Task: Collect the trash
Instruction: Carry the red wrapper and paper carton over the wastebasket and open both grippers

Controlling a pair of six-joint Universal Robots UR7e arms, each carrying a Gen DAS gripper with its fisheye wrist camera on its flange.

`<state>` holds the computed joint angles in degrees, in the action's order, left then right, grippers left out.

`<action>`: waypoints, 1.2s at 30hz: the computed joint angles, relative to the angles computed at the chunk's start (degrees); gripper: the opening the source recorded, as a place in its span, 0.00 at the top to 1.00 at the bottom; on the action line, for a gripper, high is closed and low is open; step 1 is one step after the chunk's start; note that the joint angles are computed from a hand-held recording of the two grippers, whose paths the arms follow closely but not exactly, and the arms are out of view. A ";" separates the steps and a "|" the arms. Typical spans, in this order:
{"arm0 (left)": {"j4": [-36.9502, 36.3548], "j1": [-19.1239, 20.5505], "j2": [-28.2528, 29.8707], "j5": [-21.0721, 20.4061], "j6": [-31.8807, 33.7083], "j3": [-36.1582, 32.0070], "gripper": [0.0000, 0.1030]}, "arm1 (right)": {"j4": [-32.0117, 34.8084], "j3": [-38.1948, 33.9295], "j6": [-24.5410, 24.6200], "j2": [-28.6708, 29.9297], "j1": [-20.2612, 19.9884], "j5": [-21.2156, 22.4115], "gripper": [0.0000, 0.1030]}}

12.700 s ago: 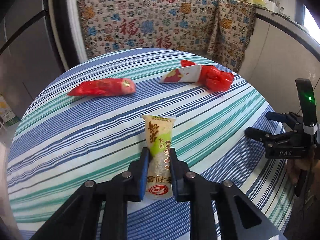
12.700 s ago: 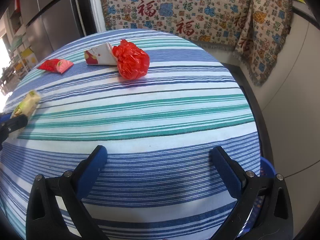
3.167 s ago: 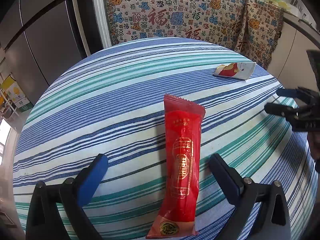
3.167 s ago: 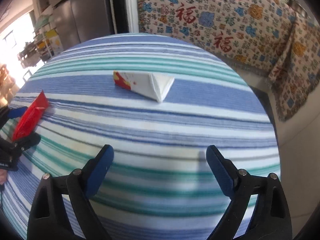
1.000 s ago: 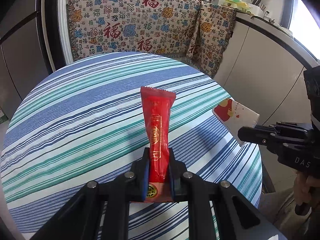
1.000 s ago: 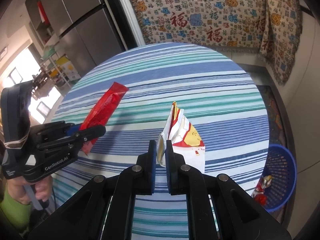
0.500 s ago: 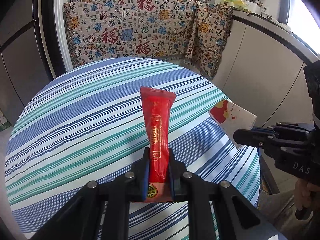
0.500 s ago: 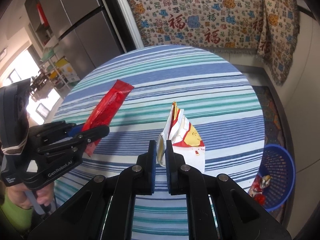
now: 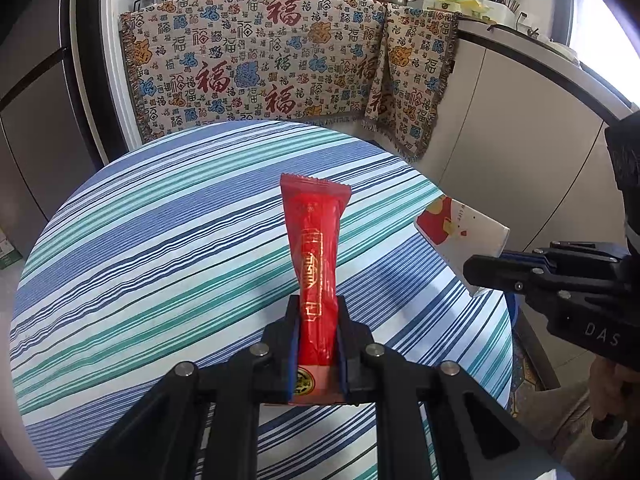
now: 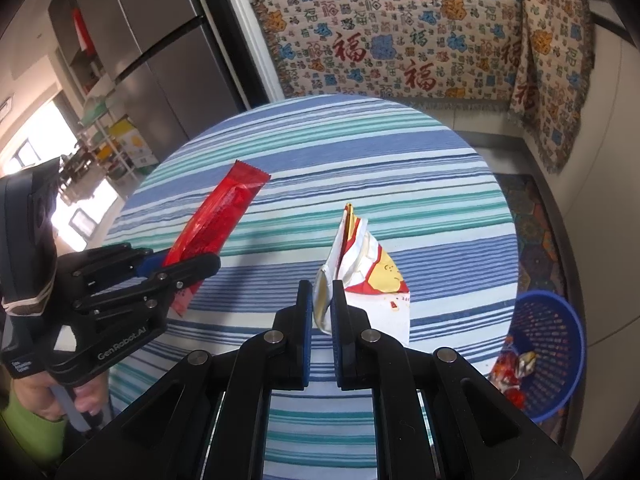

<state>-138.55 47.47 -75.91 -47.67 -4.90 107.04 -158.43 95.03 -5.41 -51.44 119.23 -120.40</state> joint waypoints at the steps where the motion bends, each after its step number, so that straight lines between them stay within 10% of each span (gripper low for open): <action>1: 0.07 -0.18 0.30 -0.49 -0.07 -0.21 0.86 | -0.01 0.19 0.01 -0.45 -0.18 0.07 0.93; 13: 0.32 -4.01 15.38 -17.07 1.75 -9.34 0.86 | 0.70 9.64 5.09 -17.71 -10.37 -2.97 0.93; 26: 2.50 -2.80 38.08 -22.29 0.72 -23.36 0.85 | 3.21 13.46 8.83 -25.28 -31.65 11.81 0.91; 29: 4.04 -1.56 43.13 -21.25 0.63 -28.09 0.81 | 4.05 12.56 9.33 -24.03 -36.03 15.73 0.85; 31: 5.79 -0.46 45.73 -21.50 -0.54 -30.99 0.51 | 3.62 12.57 10.05 -23.29 -38.44 17.05 0.38; 36: 6.70 0.57 48.61 -21.91 -1.78 -35.59 0.44 | 1.55 14.69 10.33 -24.11 -40.22 14.60 0.37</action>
<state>-131.84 48.04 -27.31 -69.58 -6.67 71.45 -156.88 109.72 4.92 -75.56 79.01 -105.80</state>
